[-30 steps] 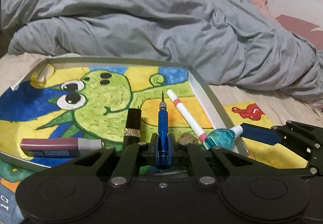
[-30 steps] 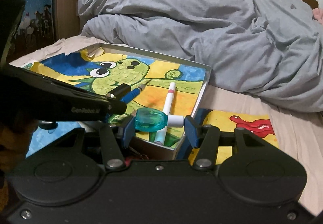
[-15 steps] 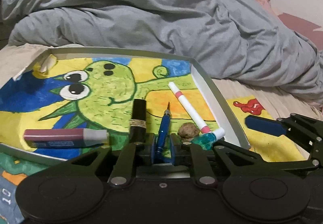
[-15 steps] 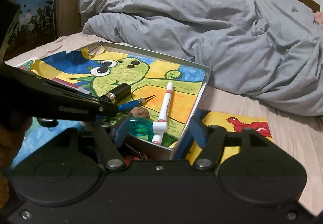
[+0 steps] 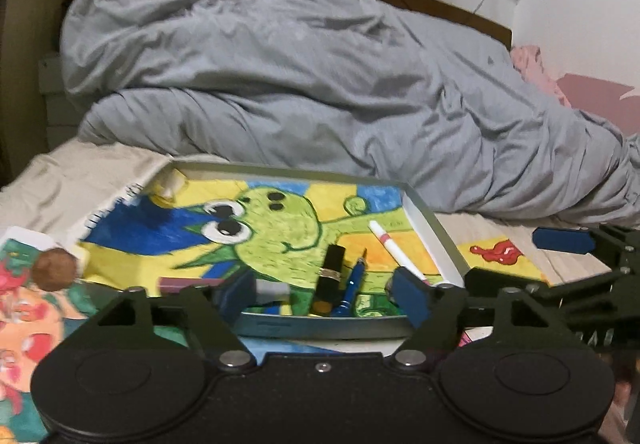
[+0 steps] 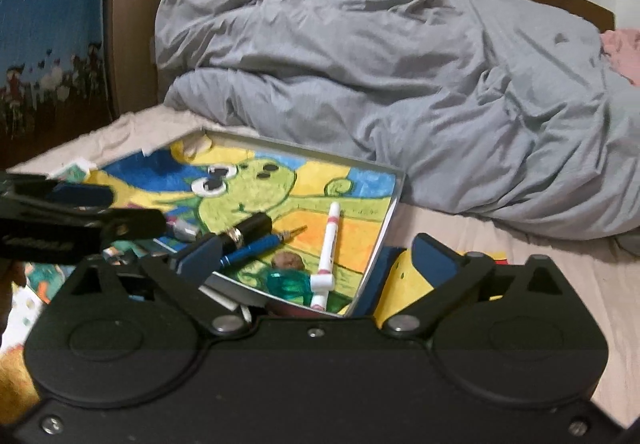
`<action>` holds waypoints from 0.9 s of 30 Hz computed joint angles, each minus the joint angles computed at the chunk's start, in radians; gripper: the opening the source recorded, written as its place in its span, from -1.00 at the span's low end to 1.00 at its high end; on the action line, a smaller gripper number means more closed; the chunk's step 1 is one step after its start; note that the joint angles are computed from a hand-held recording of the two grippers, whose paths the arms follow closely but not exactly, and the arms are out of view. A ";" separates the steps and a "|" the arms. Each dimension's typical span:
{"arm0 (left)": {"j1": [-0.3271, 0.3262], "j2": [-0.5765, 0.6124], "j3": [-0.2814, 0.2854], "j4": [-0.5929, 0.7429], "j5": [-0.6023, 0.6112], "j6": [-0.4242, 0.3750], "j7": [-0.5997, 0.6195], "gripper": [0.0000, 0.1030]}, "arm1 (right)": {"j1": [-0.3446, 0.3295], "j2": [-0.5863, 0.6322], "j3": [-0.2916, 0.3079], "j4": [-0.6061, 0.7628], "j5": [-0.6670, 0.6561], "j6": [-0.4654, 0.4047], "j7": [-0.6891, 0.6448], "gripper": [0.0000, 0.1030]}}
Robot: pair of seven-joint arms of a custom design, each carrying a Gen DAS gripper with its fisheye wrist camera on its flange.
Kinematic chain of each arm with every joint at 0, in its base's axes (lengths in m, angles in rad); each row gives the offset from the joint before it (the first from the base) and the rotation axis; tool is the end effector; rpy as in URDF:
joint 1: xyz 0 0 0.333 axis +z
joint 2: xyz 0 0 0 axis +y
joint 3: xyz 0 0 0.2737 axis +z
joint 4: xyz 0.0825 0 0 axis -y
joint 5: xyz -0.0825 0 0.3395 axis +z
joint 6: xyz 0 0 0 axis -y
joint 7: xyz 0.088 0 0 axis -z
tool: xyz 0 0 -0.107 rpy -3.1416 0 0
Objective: Organize rigid objects
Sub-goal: 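Lift both tools out of the tray and move back over the items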
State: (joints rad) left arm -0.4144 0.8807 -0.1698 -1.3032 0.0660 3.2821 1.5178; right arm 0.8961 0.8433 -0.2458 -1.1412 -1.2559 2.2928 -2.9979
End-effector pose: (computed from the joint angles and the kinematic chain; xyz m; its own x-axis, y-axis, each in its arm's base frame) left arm 0.6248 -0.3654 0.3511 -0.5077 -0.8527 0.1235 -0.4410 0.1341 -0.8874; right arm 0.5531 0.4702 0.3459 -0.2256 -0.9708 0.0814 -0.3430 0.0010 -0.9393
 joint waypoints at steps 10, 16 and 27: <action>-0.018 -0.330 0.077 -0.495 -0.103 0.228 0.002 0.98 | 0.132 -0.060 0.025 -0.069 -0.099 -0.223 0.272 0.99; 0.007 -0.482 0.047 -0.729 -0.172 0.315 0.041 0.98 | 0.206 0.015 0.070 0.008 -0.076 -0.371 0.300 0.99; 0.030 -0.634 -0.008 -0.968 -0.317 0.402 0.099 0.98 | 0.320 0.180 0.028 0.237 0.041 -0.504 0.240 0.99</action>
